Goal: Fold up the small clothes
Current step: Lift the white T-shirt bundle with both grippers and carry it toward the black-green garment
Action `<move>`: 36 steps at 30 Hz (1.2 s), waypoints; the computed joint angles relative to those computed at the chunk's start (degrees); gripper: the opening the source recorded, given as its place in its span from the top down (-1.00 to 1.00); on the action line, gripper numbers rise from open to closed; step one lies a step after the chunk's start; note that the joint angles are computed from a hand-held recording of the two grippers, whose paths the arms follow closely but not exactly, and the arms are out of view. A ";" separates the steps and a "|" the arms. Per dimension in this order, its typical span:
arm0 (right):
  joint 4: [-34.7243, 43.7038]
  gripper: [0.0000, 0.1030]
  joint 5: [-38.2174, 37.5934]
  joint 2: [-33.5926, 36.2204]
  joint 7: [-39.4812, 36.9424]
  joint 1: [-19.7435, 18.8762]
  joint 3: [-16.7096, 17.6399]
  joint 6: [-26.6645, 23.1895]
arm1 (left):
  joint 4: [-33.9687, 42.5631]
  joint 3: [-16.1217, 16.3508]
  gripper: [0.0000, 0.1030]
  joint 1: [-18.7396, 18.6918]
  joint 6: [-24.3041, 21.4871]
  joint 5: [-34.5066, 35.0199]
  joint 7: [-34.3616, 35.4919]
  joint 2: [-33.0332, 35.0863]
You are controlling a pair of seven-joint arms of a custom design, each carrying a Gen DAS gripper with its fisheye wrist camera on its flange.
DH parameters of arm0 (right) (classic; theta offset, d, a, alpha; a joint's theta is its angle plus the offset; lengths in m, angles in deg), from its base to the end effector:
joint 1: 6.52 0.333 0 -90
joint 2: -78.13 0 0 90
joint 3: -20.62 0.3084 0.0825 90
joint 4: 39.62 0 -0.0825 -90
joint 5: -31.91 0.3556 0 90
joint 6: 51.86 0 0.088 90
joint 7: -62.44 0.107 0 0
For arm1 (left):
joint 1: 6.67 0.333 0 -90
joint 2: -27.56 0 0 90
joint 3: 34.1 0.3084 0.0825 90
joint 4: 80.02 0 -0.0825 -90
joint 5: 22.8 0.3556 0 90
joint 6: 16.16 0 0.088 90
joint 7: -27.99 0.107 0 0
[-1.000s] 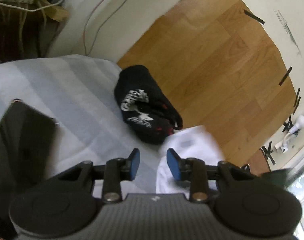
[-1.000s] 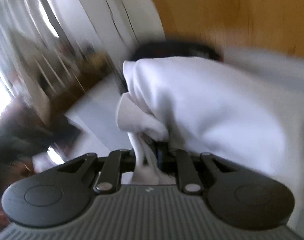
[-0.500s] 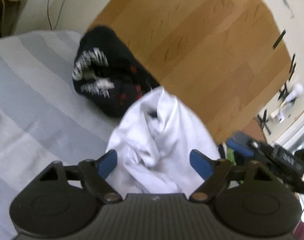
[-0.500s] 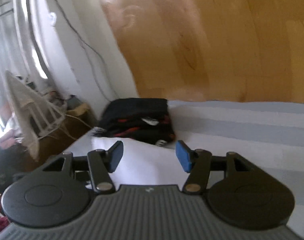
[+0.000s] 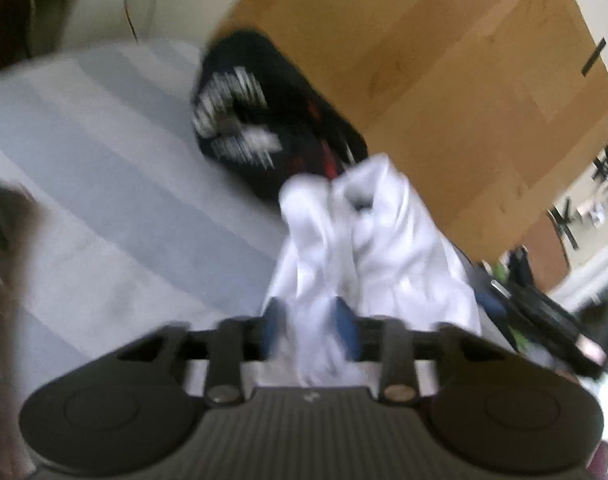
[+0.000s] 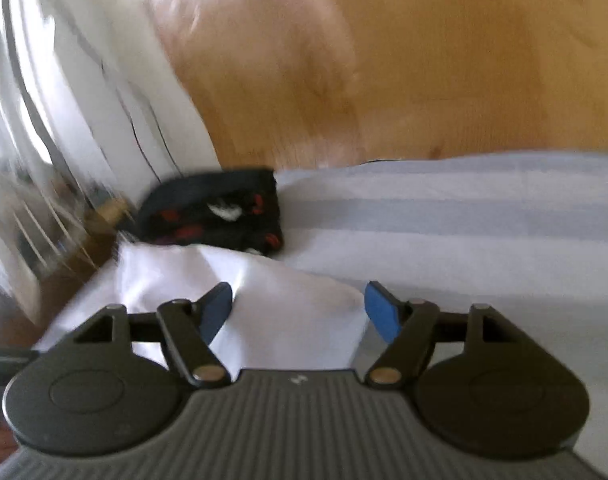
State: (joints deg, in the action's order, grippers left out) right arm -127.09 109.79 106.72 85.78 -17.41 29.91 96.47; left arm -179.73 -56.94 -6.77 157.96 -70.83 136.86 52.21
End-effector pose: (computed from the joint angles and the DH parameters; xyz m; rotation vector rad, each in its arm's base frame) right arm 0.6982 -0.0588 0.4276 -1.4664 1.3934 -0.2630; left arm 0.6471 -0.1697 0.4328 -2.0724 1.7245 -1.3933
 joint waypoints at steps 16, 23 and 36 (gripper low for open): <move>-9.44 0.39 4.28 -4.50 6.36 -1.13 -4.39 -16.02 | 18.78 0.42 0.65 -1.37 -14.51 9.39 -9.16 12.34; -19.54 0.46 16.63 -13.21 -6.03 -4.46 -8.14 -20.06 | 19.20 -17.66 0.67 12.64 -25.10 -17.52 14.07 17.07; -24.22 -0.33 15.25 -15.33 -4.22 -3.40 -13.36 -17.78 | 17.38 -0.43 -0.46 -1.80 -22.15 -6.13 2.61 10.99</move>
State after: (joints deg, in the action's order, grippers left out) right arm -151.31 125.04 91.39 81.56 -20.81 16.55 78.68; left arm -162.35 -57.37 -8.57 135.82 -76.96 139.47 63.19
